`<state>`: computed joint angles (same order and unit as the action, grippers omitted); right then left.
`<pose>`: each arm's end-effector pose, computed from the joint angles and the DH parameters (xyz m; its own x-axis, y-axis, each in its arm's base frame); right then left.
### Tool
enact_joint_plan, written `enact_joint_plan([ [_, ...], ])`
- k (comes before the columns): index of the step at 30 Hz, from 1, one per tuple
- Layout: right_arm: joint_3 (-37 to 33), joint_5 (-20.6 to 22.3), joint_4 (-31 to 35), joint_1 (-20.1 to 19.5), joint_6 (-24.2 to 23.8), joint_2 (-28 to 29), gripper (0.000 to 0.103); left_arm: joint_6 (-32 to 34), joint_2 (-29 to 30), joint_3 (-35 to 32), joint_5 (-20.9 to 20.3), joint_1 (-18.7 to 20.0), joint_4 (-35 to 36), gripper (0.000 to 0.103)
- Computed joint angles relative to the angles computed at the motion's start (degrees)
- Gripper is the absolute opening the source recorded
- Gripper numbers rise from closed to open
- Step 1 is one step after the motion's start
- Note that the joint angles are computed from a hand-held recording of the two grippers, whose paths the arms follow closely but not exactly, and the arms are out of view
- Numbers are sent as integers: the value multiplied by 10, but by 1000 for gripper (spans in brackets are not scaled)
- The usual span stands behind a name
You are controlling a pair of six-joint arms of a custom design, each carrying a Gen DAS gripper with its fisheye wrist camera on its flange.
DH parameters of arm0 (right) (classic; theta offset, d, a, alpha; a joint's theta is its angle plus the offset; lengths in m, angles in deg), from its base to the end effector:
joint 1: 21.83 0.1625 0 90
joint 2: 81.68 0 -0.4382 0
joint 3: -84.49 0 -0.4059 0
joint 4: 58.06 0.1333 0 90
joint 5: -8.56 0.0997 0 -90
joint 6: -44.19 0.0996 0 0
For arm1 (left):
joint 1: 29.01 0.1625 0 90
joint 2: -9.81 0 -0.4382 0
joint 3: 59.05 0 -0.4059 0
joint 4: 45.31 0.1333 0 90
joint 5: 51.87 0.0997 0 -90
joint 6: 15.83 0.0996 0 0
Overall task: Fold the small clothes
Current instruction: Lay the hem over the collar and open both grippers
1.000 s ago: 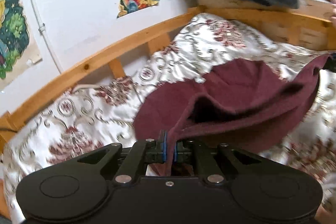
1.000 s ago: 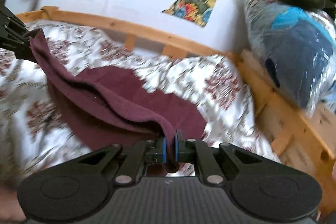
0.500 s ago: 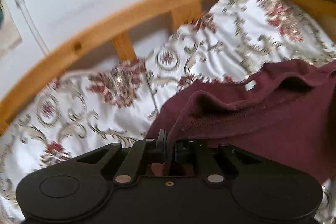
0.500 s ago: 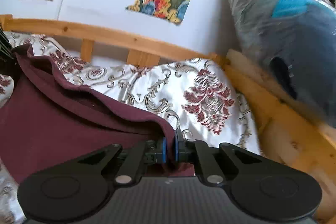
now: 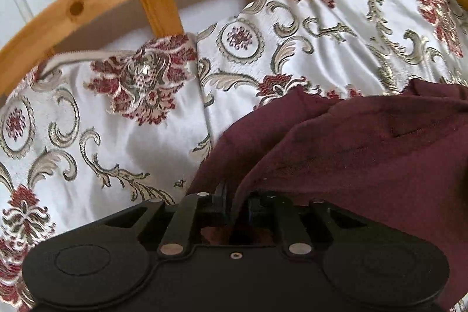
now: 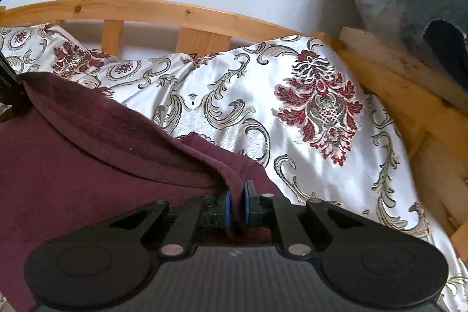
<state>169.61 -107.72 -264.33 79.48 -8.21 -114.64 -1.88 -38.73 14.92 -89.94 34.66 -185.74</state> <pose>0.2327 -0.7087 0.1311 -0.5163 -0.2082 0.8307 -0.8107 0.4314 -0.3957 -0.1531 -0.7867 0.3031 -0.5827 0.1719 -0.7943 0.5589 0.7943 -0.2381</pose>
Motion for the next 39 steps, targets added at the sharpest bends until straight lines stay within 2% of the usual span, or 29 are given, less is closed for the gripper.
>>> enact_joint_plan([
  [3,-13,8,9,-4,11,7,13,-14,3,-9,-3,5,8,21],
  [8,-25,16,18,-9,27,12,18,7,5,-5,10,4,-42,49],
  [9,-25,17,21,-10,32,11,24,10,2,-3,0,4,-56,62],
  [10,-24,16,25,-10,38,9,40,6,-3,0,-16,5,-67,78],
  [11,-21,20,30,-11,45,5,51,-4,-9,5,-30,5,-78,85],
  [12,-14,31,32,-13,55,-1,70,-13,-15,14,-41,5,-97,93],
  [13,-8,39,34,-14,63,-6,79,-19,-20,22,-49,4,-114,99],
  [14,-2,47,44,-16,69,-12,83,-21,-23,29,-54,2,-128,101],
  [16,6,51,47,-16,62,-17,96,-18,-30,48,-65,1,-156,102],
  [18,9,49,33,-15,43,-15,100,-11,-35,64,-68,-1,-166,102],
  [24,0,31,1,-16,-12,1,102,69,-36,122,-76,-8,-236,102],
  [28,-14,28,-49,-23,-41,18,102,150,-9,128,-49,-17,-252,102],
  [30,-15,45,-79,-31,-48,21,103,156,8,121,-31,-22,-243,102],
  [32,-17,50,-87,-36,-33,19,103,144,21,108,-27,-24,-224,102],
  [36,-12,59,-88,-45,10,9,103,161,68,62,-5,-27,-259,102],
  [39,-4,76,-86,-47,2,1,103,158,103,4,16,-26,-269,102],
])
